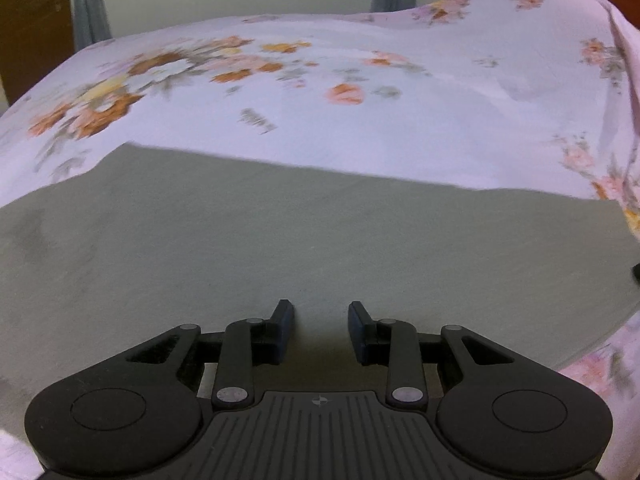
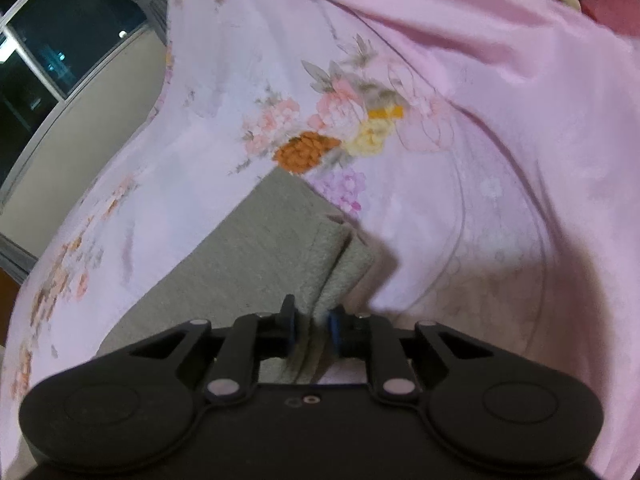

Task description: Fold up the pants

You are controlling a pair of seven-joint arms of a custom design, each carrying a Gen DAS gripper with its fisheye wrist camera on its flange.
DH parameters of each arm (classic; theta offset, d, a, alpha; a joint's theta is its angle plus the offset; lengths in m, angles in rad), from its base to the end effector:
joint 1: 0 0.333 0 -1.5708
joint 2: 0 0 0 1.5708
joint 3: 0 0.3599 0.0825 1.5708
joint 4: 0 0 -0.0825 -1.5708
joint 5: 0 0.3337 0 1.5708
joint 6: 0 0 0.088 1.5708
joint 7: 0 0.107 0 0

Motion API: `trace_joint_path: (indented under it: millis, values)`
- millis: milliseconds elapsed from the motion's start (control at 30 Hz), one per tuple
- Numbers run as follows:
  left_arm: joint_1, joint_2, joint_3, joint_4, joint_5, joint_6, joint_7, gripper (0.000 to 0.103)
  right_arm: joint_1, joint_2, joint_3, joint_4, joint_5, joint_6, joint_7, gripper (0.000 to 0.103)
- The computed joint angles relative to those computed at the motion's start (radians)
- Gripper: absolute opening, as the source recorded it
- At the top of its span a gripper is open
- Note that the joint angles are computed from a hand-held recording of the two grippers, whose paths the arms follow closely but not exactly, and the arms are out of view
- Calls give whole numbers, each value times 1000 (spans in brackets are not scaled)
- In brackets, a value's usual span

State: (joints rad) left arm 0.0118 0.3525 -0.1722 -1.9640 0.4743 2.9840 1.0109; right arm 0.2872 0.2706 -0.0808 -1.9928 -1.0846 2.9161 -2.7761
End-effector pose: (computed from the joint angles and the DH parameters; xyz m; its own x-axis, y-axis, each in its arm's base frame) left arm 0.6215 -0.1196 0.4460 -0.0342 -0.9975 0.0613 -0.7748 -0.0122 -0.6321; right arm 0.5740 0.1804 0.4505 -0.4854 -0.7647 -0.4239 -0.5056 0.6410 -0.5774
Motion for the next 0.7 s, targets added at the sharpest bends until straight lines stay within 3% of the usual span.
trace_joint_path:
  millis: [100,167,367,600,700]
  values:
    - [-25,12,35,-9,45,26,-18,31,-2,7,17,9,49,-28,-53,13]
    - [-54,16,58,9,74,4,-50,31,16,2,0,18,7,-25,-13,12]
    - [1,-5,-2,4,19,-19,-4,31,46,-1,11,101,-100,-38,7,12]
    - [-4,-67,74,-66,83,16,-70,32,89,64,41,255,-72,-11,-115,12]
    - [18,-88,86,-98,92,31,-89,32,117,119,54,343,-23,41,-188,12]
